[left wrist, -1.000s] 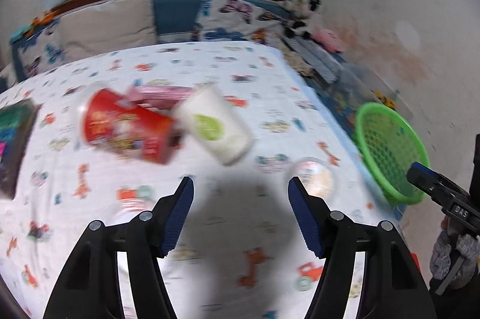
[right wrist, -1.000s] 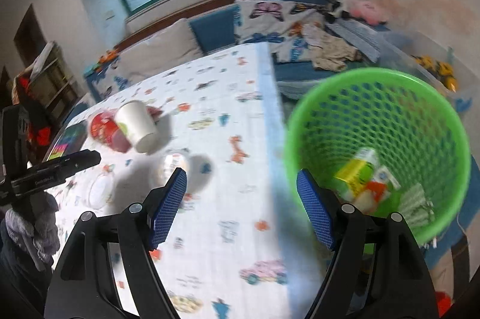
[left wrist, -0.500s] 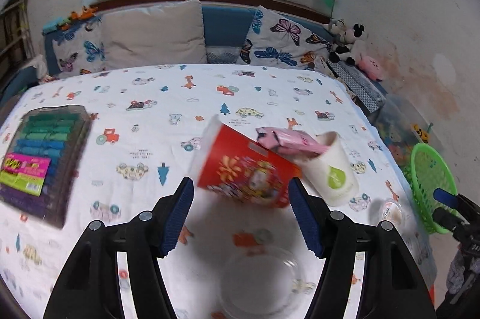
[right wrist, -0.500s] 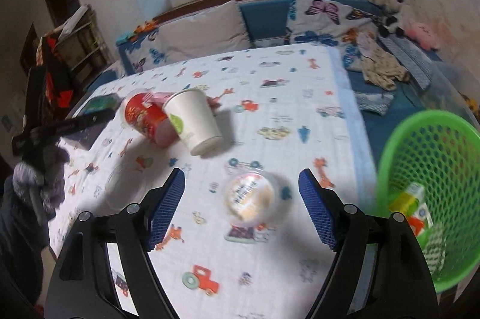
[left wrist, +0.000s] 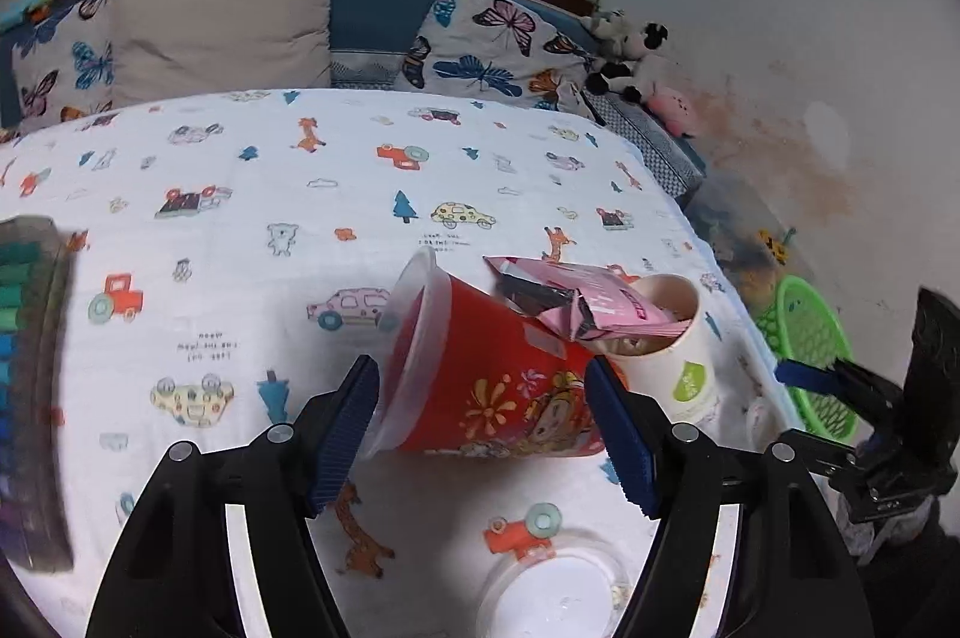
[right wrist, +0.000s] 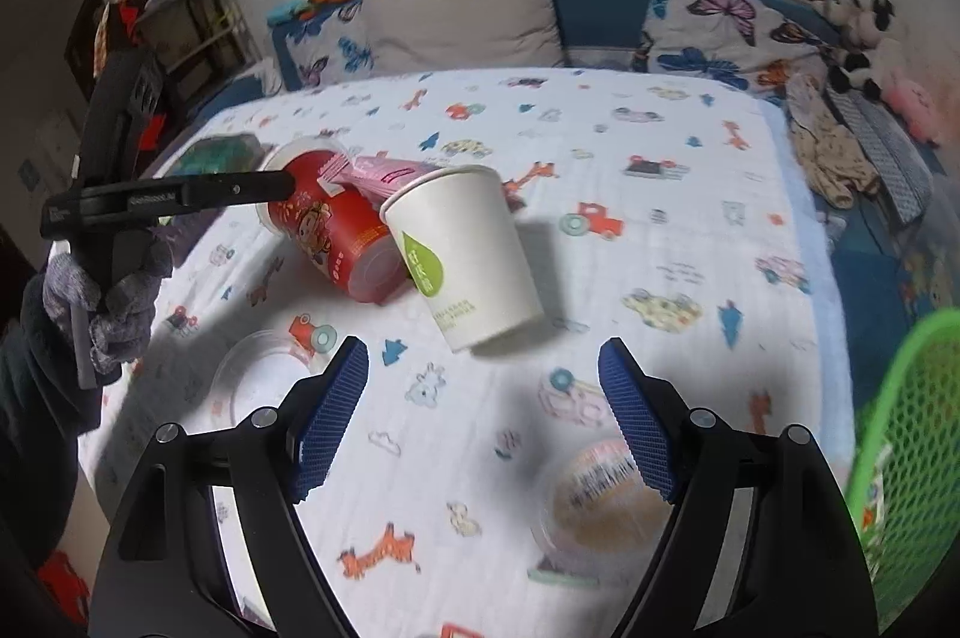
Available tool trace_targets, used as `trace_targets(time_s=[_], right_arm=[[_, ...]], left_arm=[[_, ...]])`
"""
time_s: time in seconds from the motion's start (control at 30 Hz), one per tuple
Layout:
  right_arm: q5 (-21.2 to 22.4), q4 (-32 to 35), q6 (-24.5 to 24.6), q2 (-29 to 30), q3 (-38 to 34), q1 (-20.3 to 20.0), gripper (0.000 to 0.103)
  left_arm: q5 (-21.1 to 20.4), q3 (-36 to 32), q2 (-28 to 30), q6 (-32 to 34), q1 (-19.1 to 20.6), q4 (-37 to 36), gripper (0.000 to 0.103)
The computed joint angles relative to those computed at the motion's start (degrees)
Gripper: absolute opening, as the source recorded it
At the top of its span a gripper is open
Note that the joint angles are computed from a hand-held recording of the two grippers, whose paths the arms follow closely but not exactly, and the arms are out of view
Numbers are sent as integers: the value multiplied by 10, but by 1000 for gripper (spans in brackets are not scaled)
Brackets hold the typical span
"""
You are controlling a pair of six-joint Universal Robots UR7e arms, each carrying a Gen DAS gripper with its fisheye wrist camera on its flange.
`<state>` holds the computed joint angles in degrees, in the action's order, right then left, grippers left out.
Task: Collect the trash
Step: 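Move both tools back over the bed toward the red can and paper cup, then grasp the red can with the left tool while the right tool grasps the white paper cup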
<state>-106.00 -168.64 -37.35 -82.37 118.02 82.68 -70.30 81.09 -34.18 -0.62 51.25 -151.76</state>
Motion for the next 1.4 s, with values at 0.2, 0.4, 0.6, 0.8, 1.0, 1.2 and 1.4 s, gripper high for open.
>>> trace_targets(time_s=[0.2,0.4,0.6,0.8,1.0,1.2,1.4], right_arm=[[-36,30,-17,59,-56,13,79],[-66,32,-44,108,-94,22,79],[-99,32,-57,141,-120,24,78],[-91,27,-60,139,-113,16,62],[-86,11,-55,118,-88,17,61],[-77,-4,-47,87,-56,22,60],[-56,-16,-35,44,-15,24,59]], left_arm=[[-35,-25,15,26,12,25,69],[-86,-44,26,30,28,46,69],[-133,-58,33,45,41,53,69],[-164,-59,36,43,49,55,64],[-159,-23,17,30,39,38,40],[-130,30,-9,8,19,5,20],[-95,77,-35,-34,2,-42,9]])
